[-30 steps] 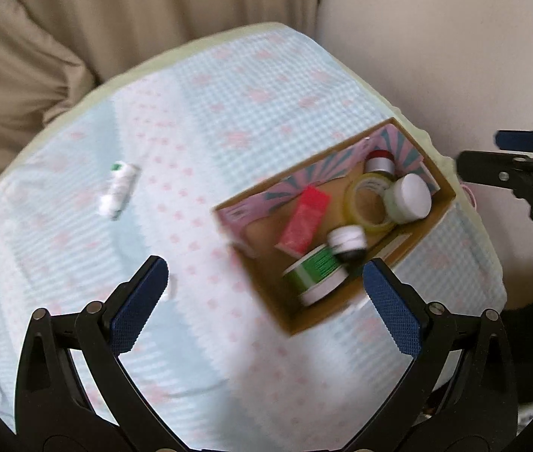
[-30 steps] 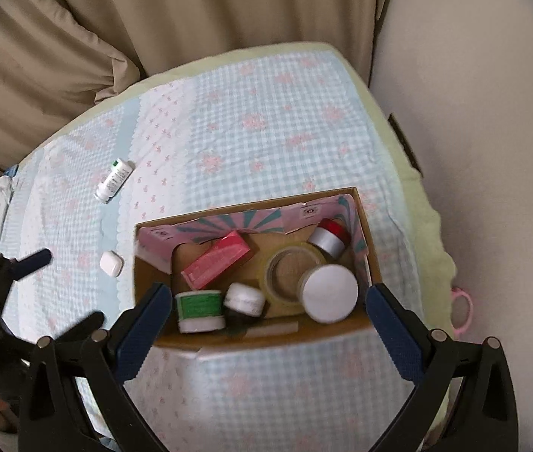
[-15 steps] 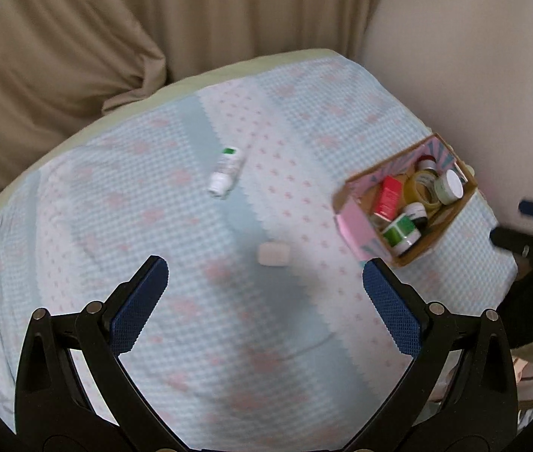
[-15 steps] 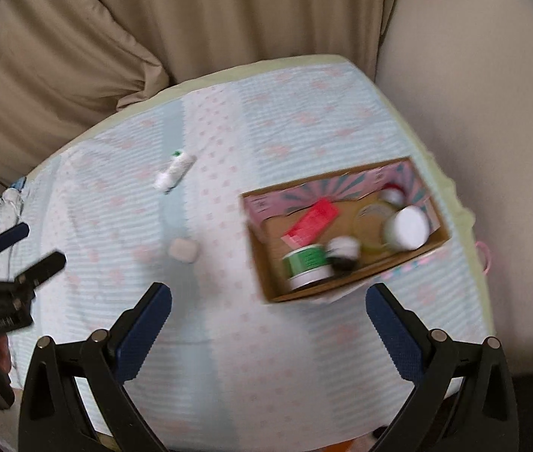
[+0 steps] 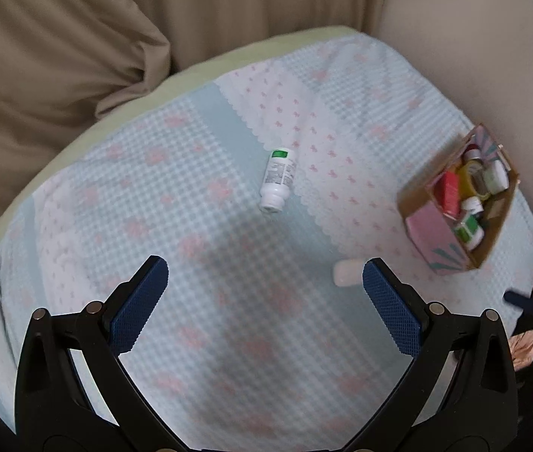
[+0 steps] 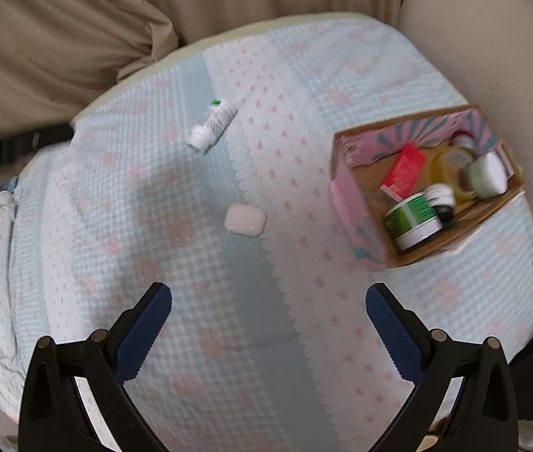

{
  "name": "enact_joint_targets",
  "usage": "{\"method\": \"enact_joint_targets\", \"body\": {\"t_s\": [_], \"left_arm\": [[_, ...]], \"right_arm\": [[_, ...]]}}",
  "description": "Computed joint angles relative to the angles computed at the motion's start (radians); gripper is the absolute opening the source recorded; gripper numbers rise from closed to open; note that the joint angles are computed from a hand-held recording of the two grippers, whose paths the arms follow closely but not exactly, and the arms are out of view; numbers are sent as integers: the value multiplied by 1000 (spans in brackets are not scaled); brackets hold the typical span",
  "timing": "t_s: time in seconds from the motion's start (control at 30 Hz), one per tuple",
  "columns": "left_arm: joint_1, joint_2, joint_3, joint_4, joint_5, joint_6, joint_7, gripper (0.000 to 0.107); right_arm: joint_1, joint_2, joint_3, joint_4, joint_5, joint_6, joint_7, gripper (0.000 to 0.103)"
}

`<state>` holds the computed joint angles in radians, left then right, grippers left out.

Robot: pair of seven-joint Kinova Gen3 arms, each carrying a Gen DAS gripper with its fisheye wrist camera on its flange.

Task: Organize rigid objects
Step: 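Move both tools back toward the white pill bottle and earbud case, then grasp the white pill bottle with the left tool while the right tool grasps the earbud case, then carry the pill bottle and earbud case into the cardboard box and release both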

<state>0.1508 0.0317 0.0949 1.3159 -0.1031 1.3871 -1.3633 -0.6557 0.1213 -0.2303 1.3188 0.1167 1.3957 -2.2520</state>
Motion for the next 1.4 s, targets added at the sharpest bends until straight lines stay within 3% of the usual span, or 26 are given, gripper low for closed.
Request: {"method": "enact_joint_targets", "body": {"t_s": [0.33, 0.5, 0.57, 0.8, 0.87, 0.93, 1.07, 1.13, 1.4], "left_arm": [[-24, 354, -26, -141, 47, -77, -202, 103], [-7, 508, -32, -224, 44, -89, -268, 97], [-11, 549, -33, -239, 58, -95, -286, 95], [-9, 616, -41, -263, 82, -101, -296, 87], [-9, 630, -41, -281, 85, -92, -303, 76], [-11, 646, -41, -304, 89, -77, -308, 75], [-21, 679, -37, -358, 106, -46, -315, 55], [-32, 701, -31, -400, 120, -20, -328, 48], [-10, 715, -44, -432, 106, -15, -341, 47]], "right_arm": [[-59, 139, 32, 113, 54, -220, -195, 102], [-127, 235, 70, 118, 146, -272, -302, 95], [-131, 258, 80, 121, 140, -296, -337, 88], [-154, 313, 114, 121, 164, -345, -408, 83], [-154, 321, 118, 115, 169, -350, -415, 81], [-145, 337, 116, 96, 160, -336, -401, 72], [-132, 358, 114, 75, 132, -327, -378, 57], [-141, 373, 118, 51, 136, -295, -365, 56], [-150, 371, 123, 57, 141, -307, -348, 56]]}}
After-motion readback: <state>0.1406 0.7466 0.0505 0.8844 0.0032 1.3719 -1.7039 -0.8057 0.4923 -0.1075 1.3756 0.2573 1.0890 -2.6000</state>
